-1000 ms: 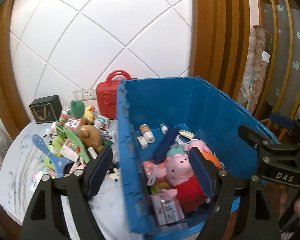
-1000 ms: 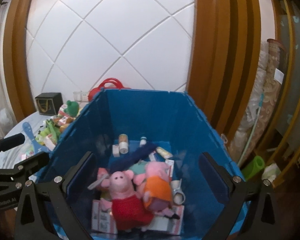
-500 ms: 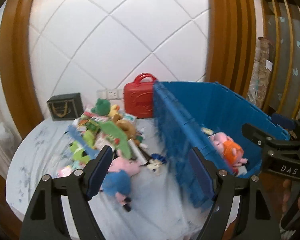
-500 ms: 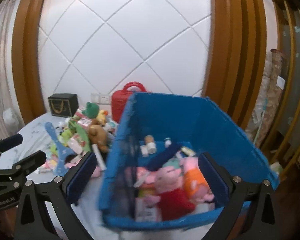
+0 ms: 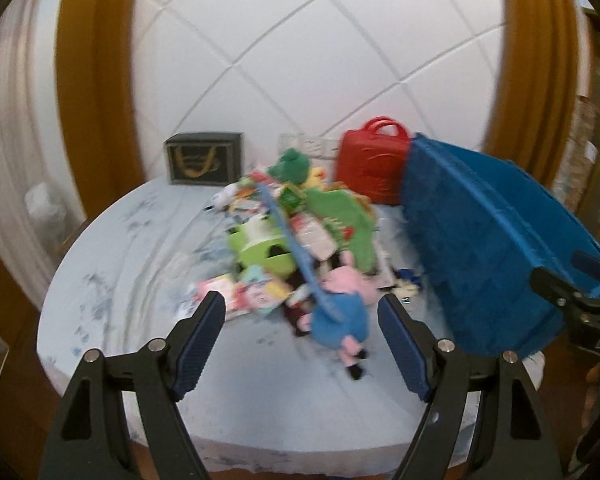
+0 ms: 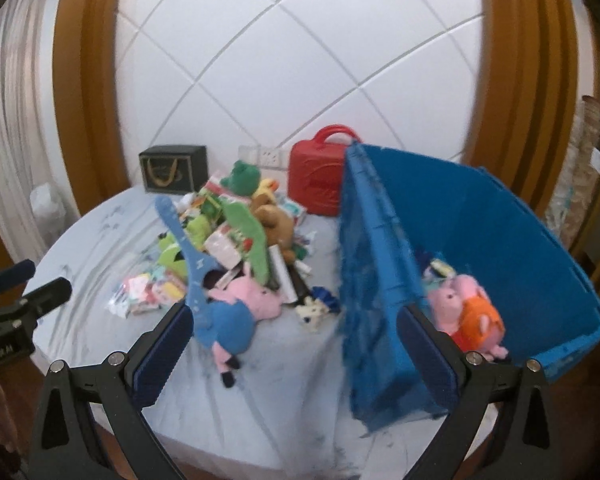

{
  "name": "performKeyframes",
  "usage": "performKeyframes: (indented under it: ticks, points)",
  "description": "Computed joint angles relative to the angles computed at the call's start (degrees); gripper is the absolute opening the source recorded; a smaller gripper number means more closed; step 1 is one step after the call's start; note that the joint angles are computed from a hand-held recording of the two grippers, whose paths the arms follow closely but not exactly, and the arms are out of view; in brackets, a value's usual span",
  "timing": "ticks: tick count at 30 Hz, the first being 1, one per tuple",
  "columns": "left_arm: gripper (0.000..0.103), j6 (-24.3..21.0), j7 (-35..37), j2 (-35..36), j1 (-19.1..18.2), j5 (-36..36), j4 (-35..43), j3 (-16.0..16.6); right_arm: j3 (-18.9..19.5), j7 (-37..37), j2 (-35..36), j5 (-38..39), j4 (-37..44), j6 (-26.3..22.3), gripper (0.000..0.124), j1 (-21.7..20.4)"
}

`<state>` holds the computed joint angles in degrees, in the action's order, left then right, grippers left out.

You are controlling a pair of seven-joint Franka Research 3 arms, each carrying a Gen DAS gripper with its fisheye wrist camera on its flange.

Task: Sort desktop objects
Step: 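Withdraw both grippers from the crate back toward the pile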

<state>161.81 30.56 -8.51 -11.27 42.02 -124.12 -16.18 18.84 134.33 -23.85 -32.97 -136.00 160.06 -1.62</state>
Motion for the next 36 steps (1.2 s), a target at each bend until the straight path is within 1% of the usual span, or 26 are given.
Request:
performKeyframes:
  ticks: [2,4,6,8,11,15,16,17,19,20,23,25,28,29,32,33,34,36]
  points:
    - [0.079,-0.03,0.40,0.11,0.52,-1.45,-0.91,1.02,0.43,-0.33,2.61,-0.66,1.89,0.12,0.103,0.04]
    - [0.079,-1.81,0.02,0.87,1.34,-1.80,-0.89,1.51,0.13,-0.87,6.31,-1.47,4.22,0.93,0.103,0.89]
    - [0.079,-4.08,-0.88,1.58,2.05,-1.88,-0.42,1.98,-1.07,-1.83,10.28,-1.65,6.60,1.66,0.103,2.78]
    - [0.079,-5.28,-0.76,2.08,2.45,-2.22,0.06,2.57,-3.00,-4.35,14.03,-0.19,9.02,2.04,0.103,5.28]
    - [0.079,-8.99,-2.77,3.38,3.31,-0.40,1.89,3.02,-5.95,-11.07,20.80,4.83,13.91,3.32,0.103,9.06]
    - [0.079,-12.87,-3.48,6.56,3.51,0.08,5.43,4.03,-8.30,-19.93,26.85,11.59,18.77,5.32,0.103,12.39]
    - [0.079,-13.37,-3.25,7.04,3.36,-0.06,5.96,4.28,-8.67,-21.82,28.25,13.29,19.98,5.62,0.103,12.99]
    - [0.079,-13.77,-2.75,8.06,3.28,-0.39,6.85,4.57,-8.61,-25.24,29.97,16.54,21.36,6.15,0.103,13.23]
    - [0.079,-13.75,-1.51,9.66,3.15,-1.07,7.84,5.24,-9.43,-27.12,32.94,18.64,24.19,6.06,0.103,14.39]
    - [0.079,-13.45,-0.27,10.71,3.17,-2.19,8.34,5.57,-10.04,-27.29,34.02,19.07,25.29,5.51,0.103,15.19]
    - [0.079,-13.24,2.27,12.96,3.19,-4.95,9.68,6.38,-10.57,-31.05,37.75,22.17,29.38,2.83,0.103,16.86]
    - [0.079,-12.95,5.54,14.69,3.58,-7.47,10.63,6.92,-12.16,-30.92,40.09,22.07,32.38,0.94,0.103,19.13]
    - [0.079,-12.59,11.05,17.67,4.50,-10.35,12.44,7.80,-14.29,-30.42,42.49,23.11,34.99,-0.11,0.103,22.19]
    - [0.079,-12.19,14.12,19.13,5.19,-12.12,13.34,7.94,-15.12,-29.98,43.43,23.34,35.99,-0.51,0.103,23.35]
    - [0.079,-10.51,23.36,22.76,7.18,-17.28,15.71,7.91,-18.46,-26.04,47.66,23.43,40.90,-3.20,0.103,27.74]
    - [0.079,-9.98,28.30,24.64,8.45,-19.85,17.11,7.43,-19.79,-23.53,49.57,23.01,43.15,-4.48,0.103,29.44]
    - [0.079,-9.77,31.37,25.69,9.11,-21.59,17.92,7.22,-20.89,-21.27,50.98,22.64,44.82,-5.43,0.103,30.78]
    - [0.079,-9.92,40.21,28.98,11.57,-26.74,20.65,5.80,-22.93,-15.69,54.45,21.98,49.08,-8.12,0.103,33.31]
